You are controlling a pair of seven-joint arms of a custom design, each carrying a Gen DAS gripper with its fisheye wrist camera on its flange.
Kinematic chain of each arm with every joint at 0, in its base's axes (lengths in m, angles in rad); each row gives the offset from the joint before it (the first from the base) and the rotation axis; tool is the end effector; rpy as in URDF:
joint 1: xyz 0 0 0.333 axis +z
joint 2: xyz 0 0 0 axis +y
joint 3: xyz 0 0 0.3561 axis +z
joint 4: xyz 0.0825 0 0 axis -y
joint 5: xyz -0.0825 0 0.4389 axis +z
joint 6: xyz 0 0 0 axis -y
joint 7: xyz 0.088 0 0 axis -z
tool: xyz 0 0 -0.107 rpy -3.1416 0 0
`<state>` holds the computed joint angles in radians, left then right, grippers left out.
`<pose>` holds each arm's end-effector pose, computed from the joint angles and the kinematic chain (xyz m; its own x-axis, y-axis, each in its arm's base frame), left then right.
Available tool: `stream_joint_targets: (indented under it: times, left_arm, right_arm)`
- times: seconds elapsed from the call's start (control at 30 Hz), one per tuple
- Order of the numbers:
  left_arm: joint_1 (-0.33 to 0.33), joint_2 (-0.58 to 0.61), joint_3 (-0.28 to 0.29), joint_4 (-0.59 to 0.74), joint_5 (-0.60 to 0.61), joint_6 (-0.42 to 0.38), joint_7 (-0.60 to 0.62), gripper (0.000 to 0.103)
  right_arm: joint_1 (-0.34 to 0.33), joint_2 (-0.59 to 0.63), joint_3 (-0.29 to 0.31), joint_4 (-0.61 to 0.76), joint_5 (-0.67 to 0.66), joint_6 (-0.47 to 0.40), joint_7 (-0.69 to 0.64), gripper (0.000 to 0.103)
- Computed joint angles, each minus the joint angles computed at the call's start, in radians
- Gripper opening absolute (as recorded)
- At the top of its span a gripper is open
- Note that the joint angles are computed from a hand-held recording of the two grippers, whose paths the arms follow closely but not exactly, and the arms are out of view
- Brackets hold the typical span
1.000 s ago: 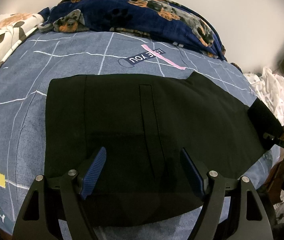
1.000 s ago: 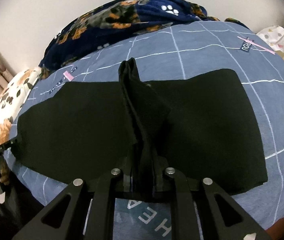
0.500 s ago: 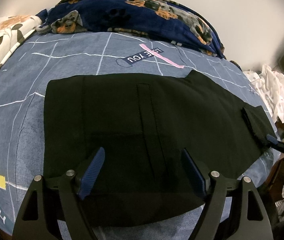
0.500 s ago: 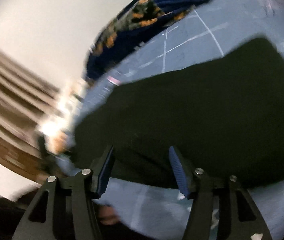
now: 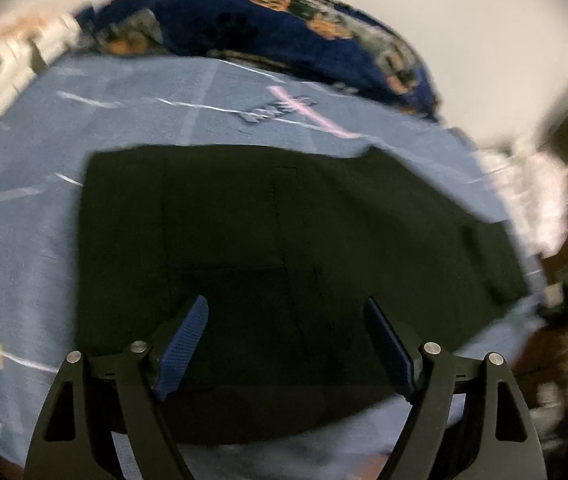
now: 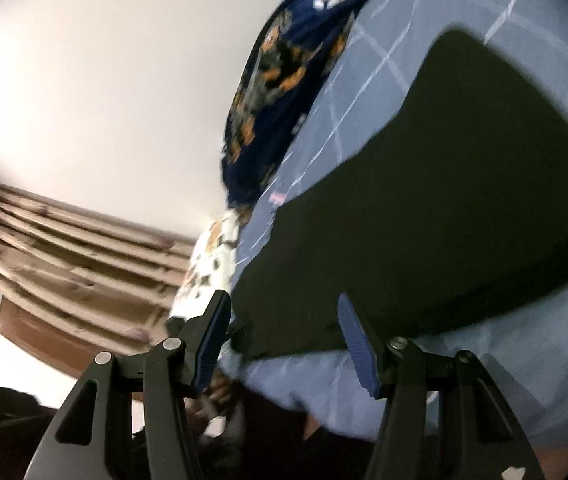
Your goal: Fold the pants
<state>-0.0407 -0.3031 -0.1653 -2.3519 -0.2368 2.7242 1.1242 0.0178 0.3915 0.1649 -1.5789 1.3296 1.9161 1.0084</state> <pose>0.5252 -0.1071 0.5375 0.2638 -0.8743 0.4074 -0.7522 -0.4508 -0.4805 0.7299 0.1861 0.4816 0.2156 -0.2871 -0.9333 -0.9744 -0.0001 -0.2250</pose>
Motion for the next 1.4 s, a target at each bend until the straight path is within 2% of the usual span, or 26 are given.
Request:
stream_joint_targets:
  times: [0.07, 0.13, 0.2, 0.27, 0.47, 0.6, 0.67, 1.0, 1.1, 1.33, 1.4]
  left_arm:
    - [-0.075, 0.018, 0.05, 0.03, -0.133, 0.013, 0.1, 0.08]
    - [-0.117, 0.067, 0.064, 0.109, -0.199, -0.034, 0.208, 0.08]
    - [-0.125, 0.118, 0.047, 0.179, -0.215, -0.064, 0.268, 0.08]
    - [-0.144, 0.184, 0.045, 0.26, -0.298, -0.083, 0.359, 0.08]
    - [-0.116, 0.345, 0.009, 0.428, -0.484, -0.116, 0.457, 0.08]
    - [-0.11, 0.421, -0.014, 0.509, -0.362, -0.122, 0.414, 0.08]
    - [-0.108, 0.443, -0.026, 0.529, -0.343, -0.126, 0.417, 0.08]
    - [-0.082, 0.482, -0.051, 0.528, -0.397, -0.164, 0.467, 0.08]
    - [-0.073, 0.485, -0.055, 0.527, -0.426, -0.168, 0.497, 0.08]
    - [-0.062, 0.473, -0.06, 0.505, -0.494, -0.159, 0.576, 0.08]
    - [-0.065, 0.473, -0.06, 0.502, -0.497, -0.151, 0.593, 0.08]
  right_arm:
    - [-0.001, -0.004, 0.002, -0.009, 0.007, -0.007, 0.004, 0.055]
    - [-0.002, 0.0, 0.007, -0.01, 0.027, -0.017, 0.021, 0.055]
    - [-0.005, 0.009, 0.015, -0.011, 0.073, -0.022, 0.048, 0.055]
    - [-0.005, 0.021, 0.025, -0.017, 0.123, -0.032, 0.092, 0.055]
    - [0.041, 0.014, 0.012, -0.03, 0.049, 0.043, 0.219, 0.055]
    - [0.053, 0.01, 0.011, -0.035, 0.001, 0.075, 0.273, 0.055]
    - [0.066, 0.011, 0.006, -0.025, -0.046, 0.093, 0.31, 0.052]
    - [0.118, -0.059, 0.005, -0.098, -0.119, 0.298, 0.468, 0.051]
    - [0.122, -0.078, 0.008, -0.13, -0.078, 0.356, 0.51, 0.053]
    - [0.125, -0.058, 0.011, -0.108, -0.088, 0.366, 0.527, 0.052]
    - [0.133, -0.058, 0.012, -0.112, -0.098, 0.391, 0.553, 0.048]
